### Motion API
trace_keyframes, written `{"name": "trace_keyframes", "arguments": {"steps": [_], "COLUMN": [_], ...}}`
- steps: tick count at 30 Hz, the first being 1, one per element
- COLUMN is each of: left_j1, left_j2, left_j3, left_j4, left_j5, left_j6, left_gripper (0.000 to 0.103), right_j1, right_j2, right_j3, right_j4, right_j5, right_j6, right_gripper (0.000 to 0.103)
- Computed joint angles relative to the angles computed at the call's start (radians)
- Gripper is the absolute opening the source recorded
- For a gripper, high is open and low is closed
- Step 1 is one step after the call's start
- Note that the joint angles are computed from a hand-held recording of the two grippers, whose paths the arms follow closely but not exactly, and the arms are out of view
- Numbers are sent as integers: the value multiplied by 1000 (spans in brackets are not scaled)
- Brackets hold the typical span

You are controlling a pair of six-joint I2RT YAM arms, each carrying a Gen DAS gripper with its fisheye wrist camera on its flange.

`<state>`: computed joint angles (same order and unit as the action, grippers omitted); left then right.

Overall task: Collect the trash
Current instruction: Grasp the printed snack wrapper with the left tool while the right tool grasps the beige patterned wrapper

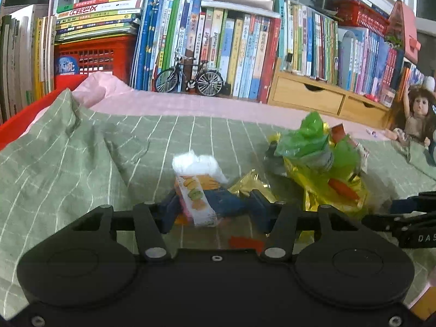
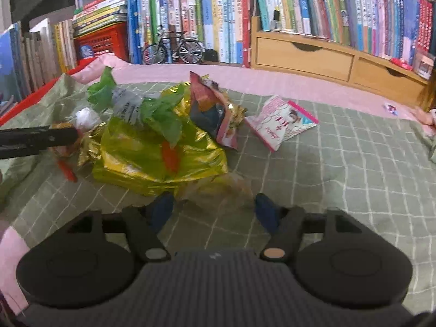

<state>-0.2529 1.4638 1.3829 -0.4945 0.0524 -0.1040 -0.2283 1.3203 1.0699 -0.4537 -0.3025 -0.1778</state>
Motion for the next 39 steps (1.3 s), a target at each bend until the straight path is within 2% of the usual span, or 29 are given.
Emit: {"name": "trace_keyframes", "arguments": {"steps": [1,3,7,19,39], "left_j1": [-7,-17,-34,-94,-220], "left_j2": [-11,-35,-104,-263,-496], "left_j3": [-14,-38,-94,-147,-225], "left_j4": [4,18,53,4,-146], "left_j5": [-11,-25,-34,-12,-9], "left_j6": [6,19,48,73,88], "left_gripper": [46,45,45,45,45], "right_j1": [-1,-4,-14,-71,-159], "right_j2": [-6,-23,-63,-173,-428], "right_j3": [-8,-25,-56,-100,-190], "right_j4": [5,12,18,-40,-221], "right_j5": [-4,-10,-18,-77,-181], "right_j6": [-4,-7,-14,-5,-9], "right_gripper": [56,49,44,43,43]}}
